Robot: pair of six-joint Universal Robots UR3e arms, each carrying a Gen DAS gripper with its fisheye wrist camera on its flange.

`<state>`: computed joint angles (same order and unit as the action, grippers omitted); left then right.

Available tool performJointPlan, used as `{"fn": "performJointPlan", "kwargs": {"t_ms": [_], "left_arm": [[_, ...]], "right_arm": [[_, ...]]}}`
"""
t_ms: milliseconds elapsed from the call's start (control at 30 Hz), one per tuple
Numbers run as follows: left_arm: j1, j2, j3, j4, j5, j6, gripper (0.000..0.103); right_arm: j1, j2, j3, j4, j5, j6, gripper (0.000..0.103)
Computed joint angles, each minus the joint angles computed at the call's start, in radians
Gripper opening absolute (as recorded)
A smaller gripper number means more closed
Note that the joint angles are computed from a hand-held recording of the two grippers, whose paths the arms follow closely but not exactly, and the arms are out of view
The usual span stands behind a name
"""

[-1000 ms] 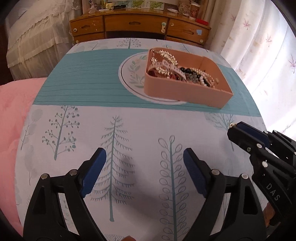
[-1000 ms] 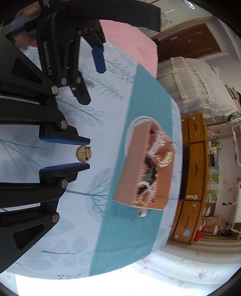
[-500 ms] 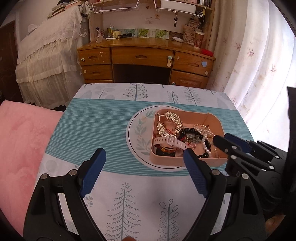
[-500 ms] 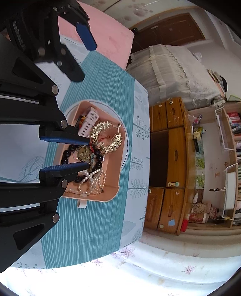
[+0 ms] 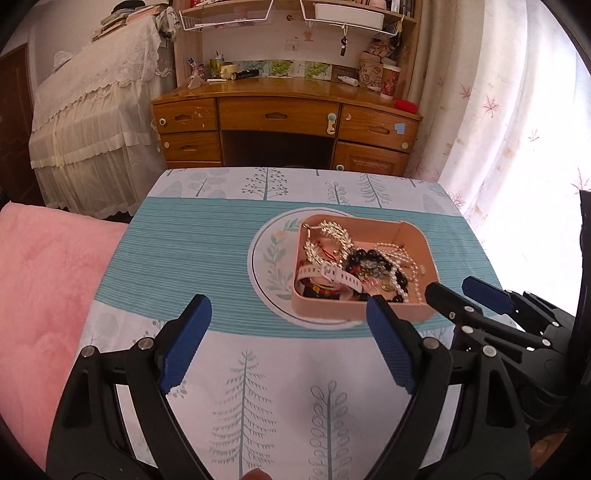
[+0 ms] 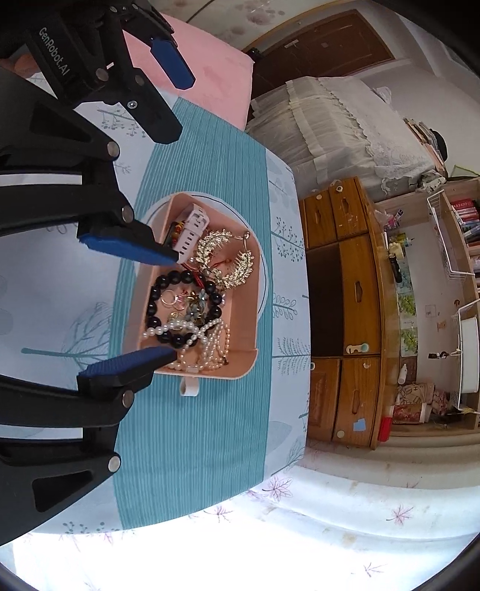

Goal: Organize jewelry

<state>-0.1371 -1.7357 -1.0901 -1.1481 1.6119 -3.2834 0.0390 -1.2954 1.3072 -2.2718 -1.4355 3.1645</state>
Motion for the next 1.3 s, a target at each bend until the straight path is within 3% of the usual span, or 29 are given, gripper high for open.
{"fn": "performJointPlan", "kwargs": {"t_ms": [133,300,567,767,900,1300], "left_arm": [[0.005,0.107,-0.062,-0.072,-0.050,-0.012,0.084],[-0.036,0.246,-0.172,-0.144,-0.010,-0.030,0.084],[-0.108,0.406,-0.272,-0.223,0.079,-0.088,0.084],[-0.219,0.432,-0.259,-0.250,0.180,-0.142,0.084],[-0.259,0.435,-0.237,-0.273,0.215,-0.175,0.084],[-0.310,0.438,-0.197,-0.309,0.264,-0.209,0.084]], "right_arm": [[0.002,-0.121,0.111,0.014,-0.002,0.012,0.059],[-0.004,-0.348,0.318,0.051,0.003,0.020,0.070],[-0.057,-0.715,0.551,0.260,0.064,0.002,0.071],[-0.064,-0.915,0.606,0.353,0.050,0.004,0.074],[-0.040,-0.958,0.576,0.369,0.003,0.028,0.078],[-0.061,-0.986,0.506,0.436,0.021,0.017,0.078]]}}
